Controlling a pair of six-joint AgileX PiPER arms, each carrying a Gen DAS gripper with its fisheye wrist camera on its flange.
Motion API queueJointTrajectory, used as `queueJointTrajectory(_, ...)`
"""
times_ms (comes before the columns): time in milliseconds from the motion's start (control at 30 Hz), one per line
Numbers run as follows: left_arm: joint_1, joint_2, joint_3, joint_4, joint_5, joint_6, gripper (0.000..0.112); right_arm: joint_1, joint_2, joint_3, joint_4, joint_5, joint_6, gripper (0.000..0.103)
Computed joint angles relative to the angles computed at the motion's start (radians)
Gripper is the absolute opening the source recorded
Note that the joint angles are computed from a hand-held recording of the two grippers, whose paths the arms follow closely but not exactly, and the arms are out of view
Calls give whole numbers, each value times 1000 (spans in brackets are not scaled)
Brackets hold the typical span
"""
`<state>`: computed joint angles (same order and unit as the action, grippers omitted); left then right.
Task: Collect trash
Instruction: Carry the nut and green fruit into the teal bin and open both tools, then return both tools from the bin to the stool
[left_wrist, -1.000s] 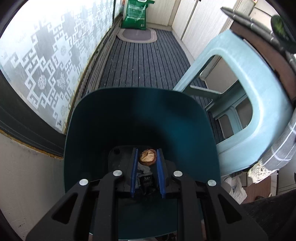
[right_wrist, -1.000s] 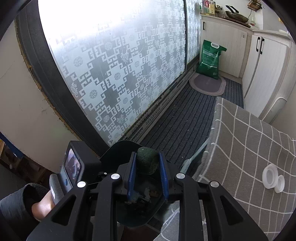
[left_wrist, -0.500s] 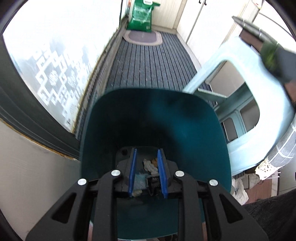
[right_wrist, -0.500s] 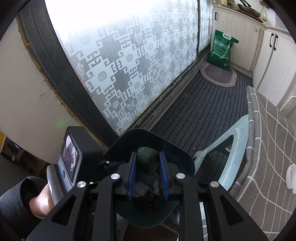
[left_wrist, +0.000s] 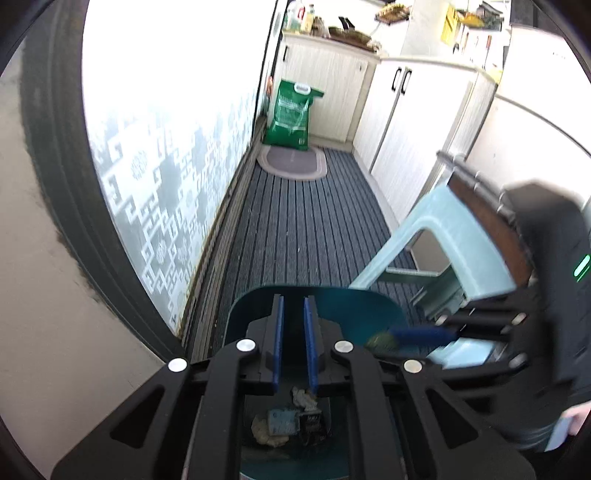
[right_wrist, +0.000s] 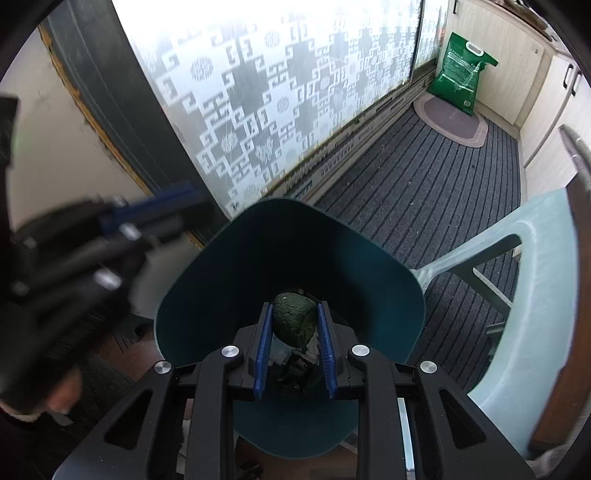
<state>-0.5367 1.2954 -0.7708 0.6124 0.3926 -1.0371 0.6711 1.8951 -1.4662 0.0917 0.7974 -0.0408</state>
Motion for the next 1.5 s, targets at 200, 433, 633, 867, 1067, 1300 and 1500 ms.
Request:
queueJointTrajectory(200, -11, -87, 20, 152, -17, -157, 7, 21, 70, 6, -7, 12, 6, 24)
queueJointTrajectory(433, -38, -144, 27, 311, -32, -285, 7, 35, 127, 18, -9, 25, 4, 34)
queueJointTrajectory(633, -97, -171, 22, 505, -19, -410, 9, 27, 75, 77, 22, -16, -28, 49)
queueJointTrajectory(867, -289, -228, -97, 476, 244, -321, 28, 22, -116, 149, 75, -54, -113, 49)
queueJointTrajectory(1067, -494, -195, -263, 461, 507, -303, 41, -21, -342, 252, 106, -84, -143, 47)
queueJointTrajectory(1300, -634, -104, -418, 407, 667, -352, 46, -179, -614, 350, 104, 6, -254, 37)
queueJointTrajectory(1500, -629, 25, -503, 382, 612, -368, 47, -610, -754, 388, 348, 108, -610, 35)
